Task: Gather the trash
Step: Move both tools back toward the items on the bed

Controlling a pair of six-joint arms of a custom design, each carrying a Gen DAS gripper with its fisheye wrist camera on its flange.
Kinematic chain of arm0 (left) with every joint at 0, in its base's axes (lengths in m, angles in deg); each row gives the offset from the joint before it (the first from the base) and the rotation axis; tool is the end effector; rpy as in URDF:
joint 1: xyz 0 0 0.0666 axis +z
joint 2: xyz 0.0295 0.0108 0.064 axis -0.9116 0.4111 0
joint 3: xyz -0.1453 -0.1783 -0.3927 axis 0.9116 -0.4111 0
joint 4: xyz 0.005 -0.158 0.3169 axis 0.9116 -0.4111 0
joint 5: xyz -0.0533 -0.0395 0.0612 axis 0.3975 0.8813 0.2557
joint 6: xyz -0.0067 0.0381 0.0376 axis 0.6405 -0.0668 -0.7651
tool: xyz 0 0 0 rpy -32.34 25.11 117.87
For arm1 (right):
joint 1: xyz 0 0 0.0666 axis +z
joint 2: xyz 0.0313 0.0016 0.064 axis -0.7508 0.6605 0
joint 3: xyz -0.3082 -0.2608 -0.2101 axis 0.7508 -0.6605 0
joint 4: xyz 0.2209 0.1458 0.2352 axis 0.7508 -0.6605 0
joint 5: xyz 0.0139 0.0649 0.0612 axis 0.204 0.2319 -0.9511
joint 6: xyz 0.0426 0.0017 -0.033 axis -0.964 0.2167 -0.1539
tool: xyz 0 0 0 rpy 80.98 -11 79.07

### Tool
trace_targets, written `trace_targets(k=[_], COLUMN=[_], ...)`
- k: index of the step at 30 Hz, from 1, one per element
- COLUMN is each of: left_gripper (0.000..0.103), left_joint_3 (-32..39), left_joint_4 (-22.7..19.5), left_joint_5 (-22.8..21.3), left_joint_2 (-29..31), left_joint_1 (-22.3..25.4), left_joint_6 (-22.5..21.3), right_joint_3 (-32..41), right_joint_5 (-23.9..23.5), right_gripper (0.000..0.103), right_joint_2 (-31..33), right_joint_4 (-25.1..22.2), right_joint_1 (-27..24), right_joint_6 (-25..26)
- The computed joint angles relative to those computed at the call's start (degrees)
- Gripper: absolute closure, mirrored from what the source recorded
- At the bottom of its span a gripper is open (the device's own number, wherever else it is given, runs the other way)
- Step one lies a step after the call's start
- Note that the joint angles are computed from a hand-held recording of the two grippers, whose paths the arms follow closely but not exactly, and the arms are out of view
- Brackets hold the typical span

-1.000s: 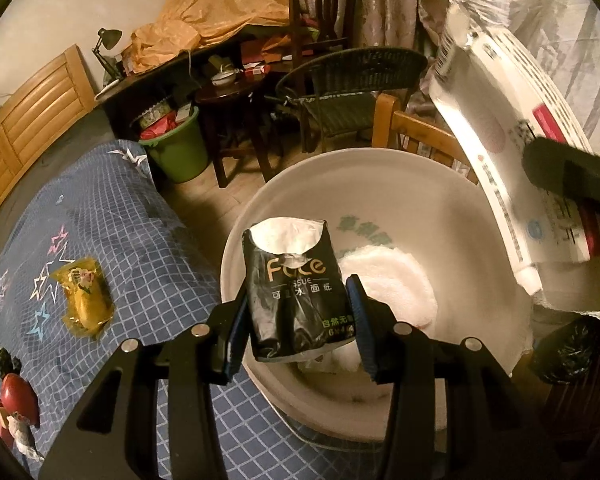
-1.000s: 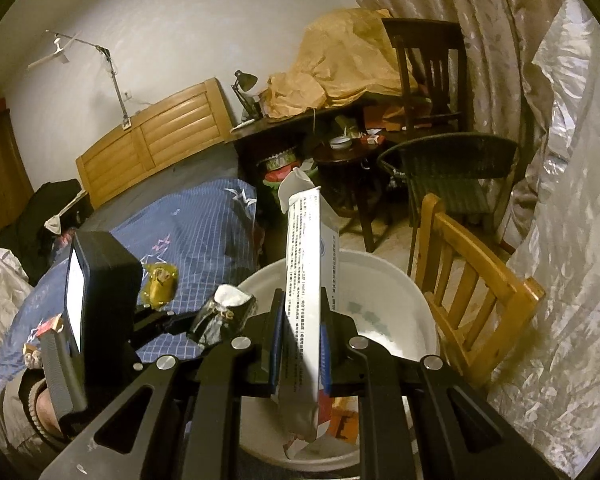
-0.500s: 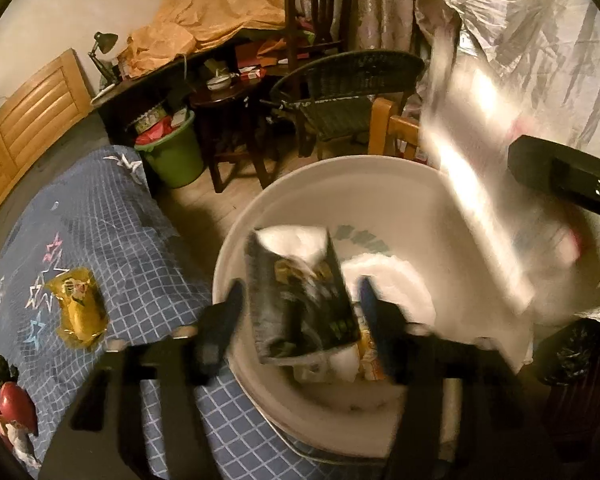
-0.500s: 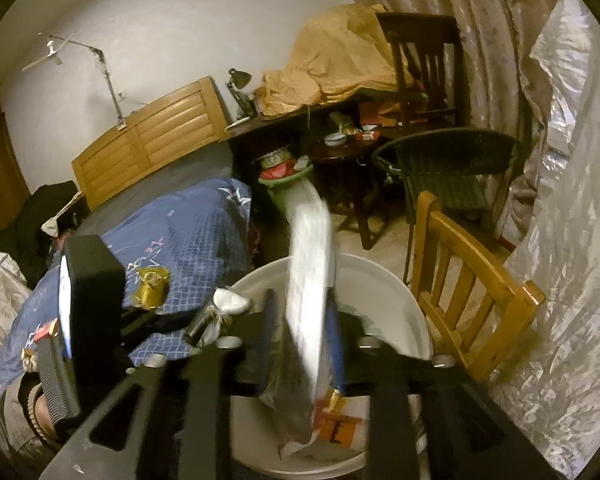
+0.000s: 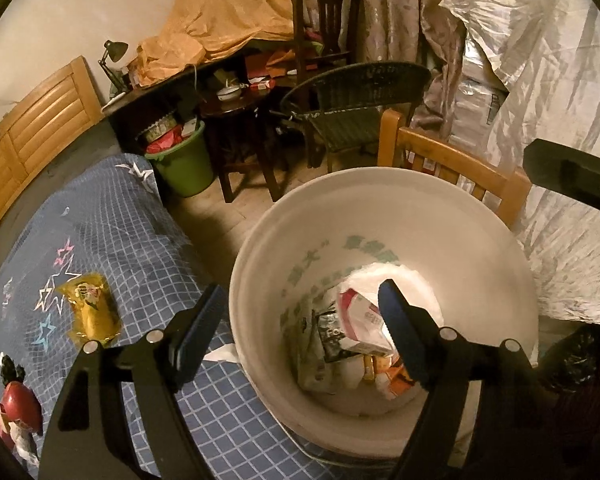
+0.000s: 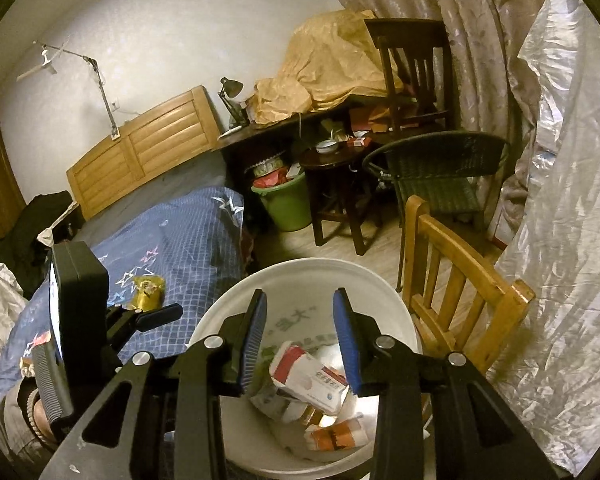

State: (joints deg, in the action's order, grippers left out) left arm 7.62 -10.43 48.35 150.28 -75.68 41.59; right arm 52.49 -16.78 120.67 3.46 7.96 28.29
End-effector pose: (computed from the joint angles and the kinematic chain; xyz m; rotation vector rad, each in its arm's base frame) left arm 0.3906 -0.0757 0.3346 0.7618 2.2733 -0.1183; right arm 0.2554 0.3425 0.3588 0.3421 2.1113 0.2431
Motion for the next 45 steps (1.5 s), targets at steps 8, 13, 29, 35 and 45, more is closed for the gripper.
trace_targets(k=[8,13,29,35,45], left_gripper=[0.024,0.018,0.008,0.007,0.007], left_joint_3=[-1.3,-3.1,-6.3,-5.7,-3.4], left_joint_4=[1.5,4.1,5.4,5.0,2.6], left_joint_5=[-0.8,-2.6,3.6,7.2,11.7], left_joint_2=[-1.7,-3.3,-5.9,-5.4,-0.7], left_joint_1=[1.7,4.4,31.6,41.4,56.0], left_joint_6=[0.8,1.6,-0.7,-1.2,-3.7], right_joint_3=[0.8,2.7,16.7,25.7,45.1], right_joint_5=[6.0,14.0,19.5,15.1,3.1], right_gripper=[0.067,0.056,0.021,0.021,0.021], right_joint_2=[0.0,1.5,15.9,21.9,33.2], right_joint_4=[0.1,-1.9,-1.6,-0.7,-3.9], right_joint_1=[2.4,5.3,12.3,13.4,13.4], right_joint_6=[-0.8,-3.7,2.6,9.0,19.2])
